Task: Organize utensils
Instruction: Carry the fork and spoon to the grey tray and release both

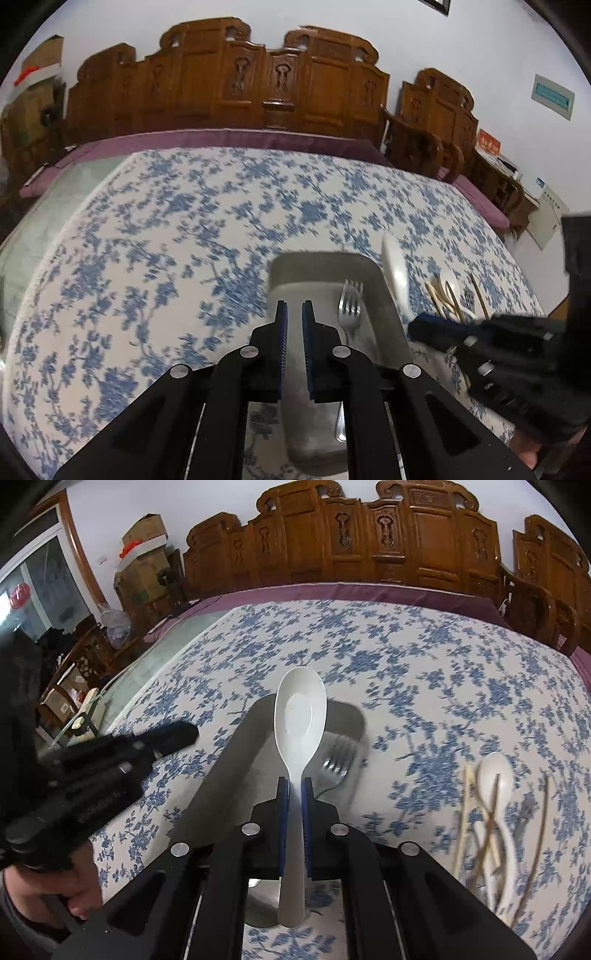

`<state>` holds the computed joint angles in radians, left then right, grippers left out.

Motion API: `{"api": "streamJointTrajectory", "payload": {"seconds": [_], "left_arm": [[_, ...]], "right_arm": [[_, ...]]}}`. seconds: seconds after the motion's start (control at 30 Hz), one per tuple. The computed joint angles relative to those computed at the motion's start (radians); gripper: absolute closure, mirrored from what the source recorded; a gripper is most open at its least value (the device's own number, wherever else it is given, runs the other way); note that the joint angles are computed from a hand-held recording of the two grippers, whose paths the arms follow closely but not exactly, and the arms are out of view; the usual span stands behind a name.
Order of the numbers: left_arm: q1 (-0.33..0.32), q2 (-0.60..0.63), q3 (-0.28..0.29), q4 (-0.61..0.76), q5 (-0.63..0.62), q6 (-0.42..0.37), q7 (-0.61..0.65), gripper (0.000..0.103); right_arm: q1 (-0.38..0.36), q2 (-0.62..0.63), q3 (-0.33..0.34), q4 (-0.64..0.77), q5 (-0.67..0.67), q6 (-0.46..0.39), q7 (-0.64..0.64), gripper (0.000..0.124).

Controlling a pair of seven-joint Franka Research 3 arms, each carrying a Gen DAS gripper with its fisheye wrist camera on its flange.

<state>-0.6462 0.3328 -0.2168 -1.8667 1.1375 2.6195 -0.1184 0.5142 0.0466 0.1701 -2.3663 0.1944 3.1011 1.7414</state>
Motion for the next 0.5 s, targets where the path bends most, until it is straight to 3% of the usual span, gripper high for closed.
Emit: {"api": "streamJointTrajectory", "payload": {"seconds": [0.13,0.4,0.5], "left_arm": [[0.007,-0.032,0.003,-0.028,0.018,-0.012,-0.026,0.096],[0.031,-0.058,-0.011,-0.052,0.045,-0.002,-0.064,0.096],[0.031,-0.056,-0.017,-0.046,0.048,-0.012,-0.058,0.096]], "right_arm": [[0.010,0.055,0.015,0.039,0.025,0.003,-0.009,0.115],[0.086,0.116,-0.060,0.073,-0.080,0.002,0.089,0.114],[0.041,0.115,-0.011,0.064,-0.026,0.016,0.031,0.110]]}}
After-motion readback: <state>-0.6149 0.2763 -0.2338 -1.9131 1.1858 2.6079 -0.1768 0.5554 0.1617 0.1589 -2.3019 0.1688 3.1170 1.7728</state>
